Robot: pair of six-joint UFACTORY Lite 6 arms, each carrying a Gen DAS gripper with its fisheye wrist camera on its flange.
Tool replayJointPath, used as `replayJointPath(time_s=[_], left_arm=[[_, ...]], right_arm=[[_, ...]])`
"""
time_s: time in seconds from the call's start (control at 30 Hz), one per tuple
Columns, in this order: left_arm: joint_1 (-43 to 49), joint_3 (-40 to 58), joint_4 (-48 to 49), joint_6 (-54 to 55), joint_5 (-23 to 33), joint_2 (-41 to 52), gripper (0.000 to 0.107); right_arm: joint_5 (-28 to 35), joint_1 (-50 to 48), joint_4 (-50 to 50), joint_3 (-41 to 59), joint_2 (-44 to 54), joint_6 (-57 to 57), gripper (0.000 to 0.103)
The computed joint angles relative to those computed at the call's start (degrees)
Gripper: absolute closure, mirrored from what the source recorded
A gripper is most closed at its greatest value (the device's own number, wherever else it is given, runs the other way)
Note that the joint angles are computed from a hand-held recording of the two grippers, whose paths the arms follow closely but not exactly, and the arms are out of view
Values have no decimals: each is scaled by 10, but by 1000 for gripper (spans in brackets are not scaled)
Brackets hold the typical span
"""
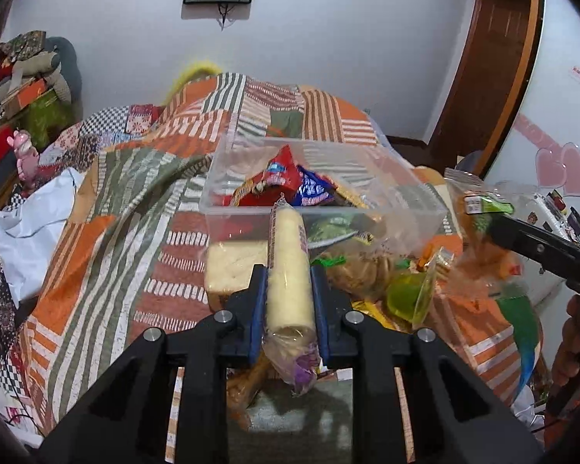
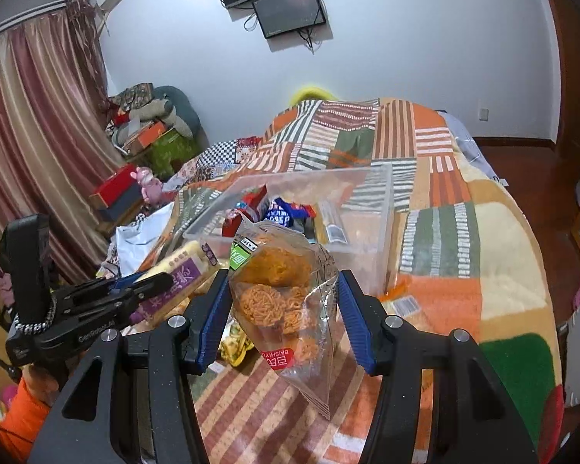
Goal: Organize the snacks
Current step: 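Grasp the purple-labelled cake bar with the left tool and lift it over the box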
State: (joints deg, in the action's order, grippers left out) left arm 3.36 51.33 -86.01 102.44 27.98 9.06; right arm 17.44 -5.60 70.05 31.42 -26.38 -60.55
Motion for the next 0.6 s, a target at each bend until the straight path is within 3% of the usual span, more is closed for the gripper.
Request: replayJointPath(time_s=[0.3,0.6], left_arm=[[5,64,-4,-15,15,0,85],[-9,181,1,-46,9,83,85]], right_arm=[[-7,-22,33,60,42,-42,52],[-8,-48,90,155,145,-105,52]])
